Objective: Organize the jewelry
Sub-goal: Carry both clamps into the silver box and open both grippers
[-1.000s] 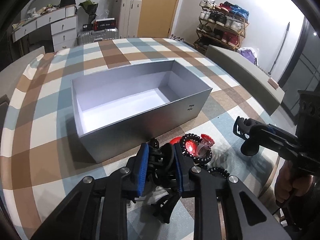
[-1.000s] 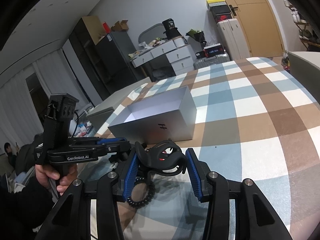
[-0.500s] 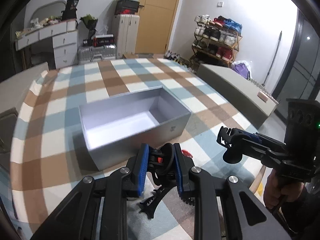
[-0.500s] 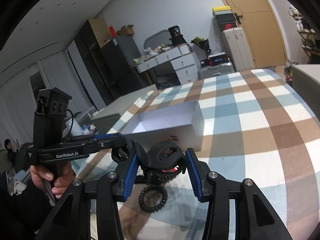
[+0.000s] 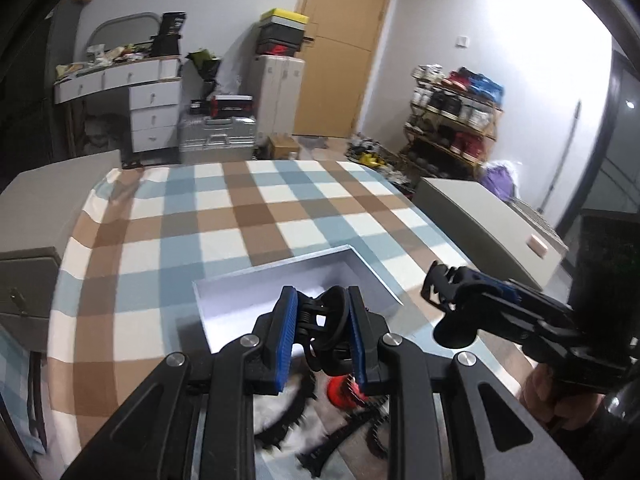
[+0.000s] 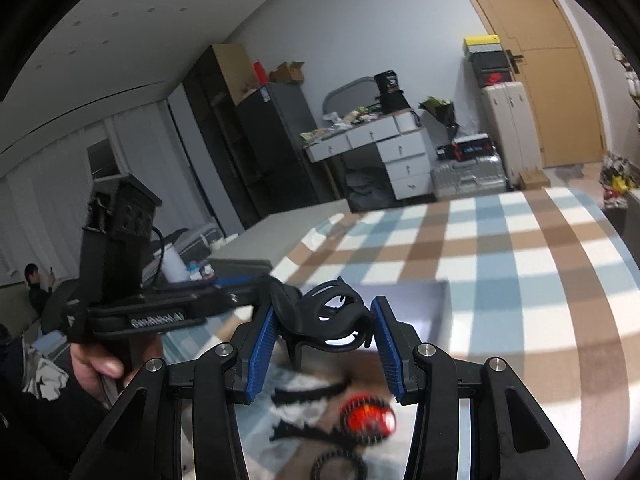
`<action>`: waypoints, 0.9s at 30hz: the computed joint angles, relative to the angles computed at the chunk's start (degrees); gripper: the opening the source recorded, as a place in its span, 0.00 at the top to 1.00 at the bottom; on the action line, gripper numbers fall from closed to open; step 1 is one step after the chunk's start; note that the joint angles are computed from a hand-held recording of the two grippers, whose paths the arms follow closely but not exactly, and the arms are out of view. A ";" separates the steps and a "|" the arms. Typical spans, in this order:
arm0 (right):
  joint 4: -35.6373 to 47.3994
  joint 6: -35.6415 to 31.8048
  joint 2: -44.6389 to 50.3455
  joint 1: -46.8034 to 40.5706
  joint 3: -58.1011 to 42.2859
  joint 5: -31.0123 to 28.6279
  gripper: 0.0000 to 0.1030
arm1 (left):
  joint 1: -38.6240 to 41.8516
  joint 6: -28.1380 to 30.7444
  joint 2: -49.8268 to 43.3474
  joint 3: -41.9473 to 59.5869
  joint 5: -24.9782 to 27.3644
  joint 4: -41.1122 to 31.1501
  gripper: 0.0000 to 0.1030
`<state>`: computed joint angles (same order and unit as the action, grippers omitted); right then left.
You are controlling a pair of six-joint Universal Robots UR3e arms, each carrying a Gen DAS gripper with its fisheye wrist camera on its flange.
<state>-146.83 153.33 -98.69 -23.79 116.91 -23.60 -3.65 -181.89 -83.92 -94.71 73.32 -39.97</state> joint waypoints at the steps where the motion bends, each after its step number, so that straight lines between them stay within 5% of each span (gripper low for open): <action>1: -1.55 1.44 1.74 0.94 -1.46 -0.32 0.55 | 0.32 -0.21 -0.17 0.27 -0.44 -0.15 0.82; 9: -6.23 8.38 16.65 8.53 -16.20 -5.89 0.55 | 2.45 -0.42 -4.64 3.74 -2.49 -0.30 0.82; 27: 4.96 3.58 28.62 13.94 -29.72 -14.03 0.55 | 4.56 1.87 -12.20 8.59 -7.24 -5.23 0.82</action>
